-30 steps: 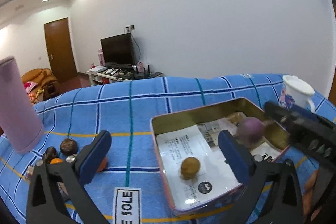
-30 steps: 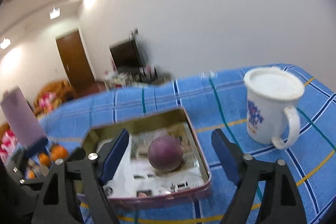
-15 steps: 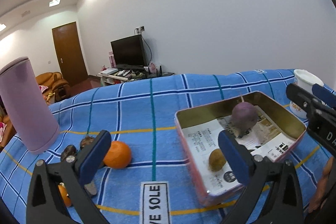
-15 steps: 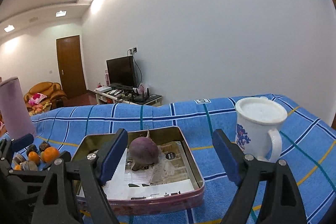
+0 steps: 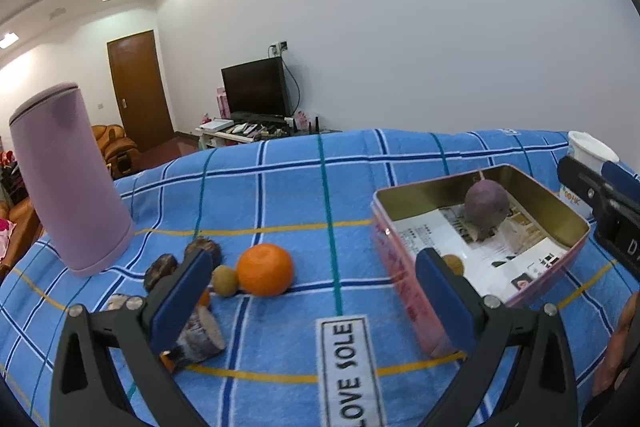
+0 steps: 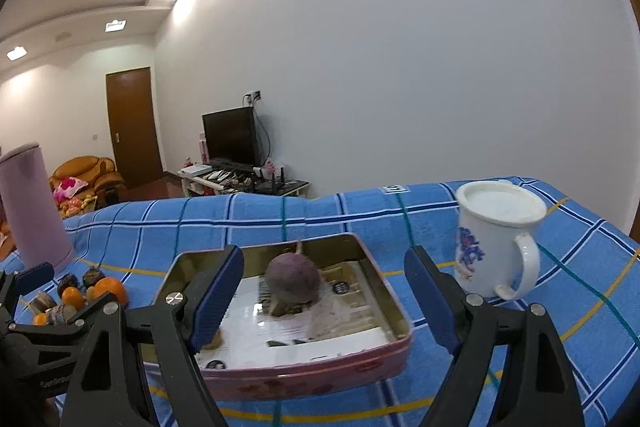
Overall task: Organize fruits
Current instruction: 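Withdraw both grippers from the tin back toward the produce, then grasp the wrapped striped cylinder with the right gripper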
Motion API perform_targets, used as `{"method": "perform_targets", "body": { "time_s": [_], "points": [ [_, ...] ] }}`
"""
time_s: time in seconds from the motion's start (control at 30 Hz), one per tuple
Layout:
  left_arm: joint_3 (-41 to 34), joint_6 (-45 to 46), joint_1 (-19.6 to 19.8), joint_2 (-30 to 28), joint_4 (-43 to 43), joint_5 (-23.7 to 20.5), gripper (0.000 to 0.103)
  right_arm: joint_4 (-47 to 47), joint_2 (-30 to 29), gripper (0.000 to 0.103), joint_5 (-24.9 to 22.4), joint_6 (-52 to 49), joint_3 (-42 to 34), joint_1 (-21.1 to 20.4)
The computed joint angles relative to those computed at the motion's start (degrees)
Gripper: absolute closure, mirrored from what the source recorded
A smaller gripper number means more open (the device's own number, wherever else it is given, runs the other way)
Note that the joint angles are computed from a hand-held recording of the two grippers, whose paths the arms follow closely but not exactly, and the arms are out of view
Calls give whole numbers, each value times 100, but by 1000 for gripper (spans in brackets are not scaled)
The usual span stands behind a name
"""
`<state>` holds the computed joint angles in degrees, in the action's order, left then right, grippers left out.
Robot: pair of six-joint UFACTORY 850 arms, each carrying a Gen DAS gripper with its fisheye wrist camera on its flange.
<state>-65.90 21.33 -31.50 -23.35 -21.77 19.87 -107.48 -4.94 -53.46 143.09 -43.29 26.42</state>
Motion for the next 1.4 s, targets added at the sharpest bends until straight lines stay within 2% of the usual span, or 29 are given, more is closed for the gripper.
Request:
{"method": "perform_targets", "body": {
  "time_s": [0.3, 0.63, 0.9, 1.07, 1.17, 1.33, 1.4],
  "points": [
    [130, 129, 237, 94, 26, -50, 0, 114, -283, 20, 228, -245, -309, 241],
    [200, -226, 559, 135, 421, -130, 0, 87, -607, 19, 560, -226, -676, 447],
    [160, -912, 965, 114, 1244, -354, 0, 166, -906, 20, 855, -365, -1062, 609],
    [-22, -593, 1270, -29, 1101, -550, 0, 162, -1089, 20, 1087, -541, -1290, 659],
    [-147, -702, 1492, -108, 1133, -672, 0, 267, -1231, 20, 1468, -753, -1506, 644],
    [-356, 447, 1759, -255, -224, -664, 0, 536, -1554, 20, 2239, -1225, -1948, 605],
    [-433, 375, 1878, -297, -251, -768, 0, 460, -1655, 20, 2509, -1231, -2077, 606]
  ]
}}
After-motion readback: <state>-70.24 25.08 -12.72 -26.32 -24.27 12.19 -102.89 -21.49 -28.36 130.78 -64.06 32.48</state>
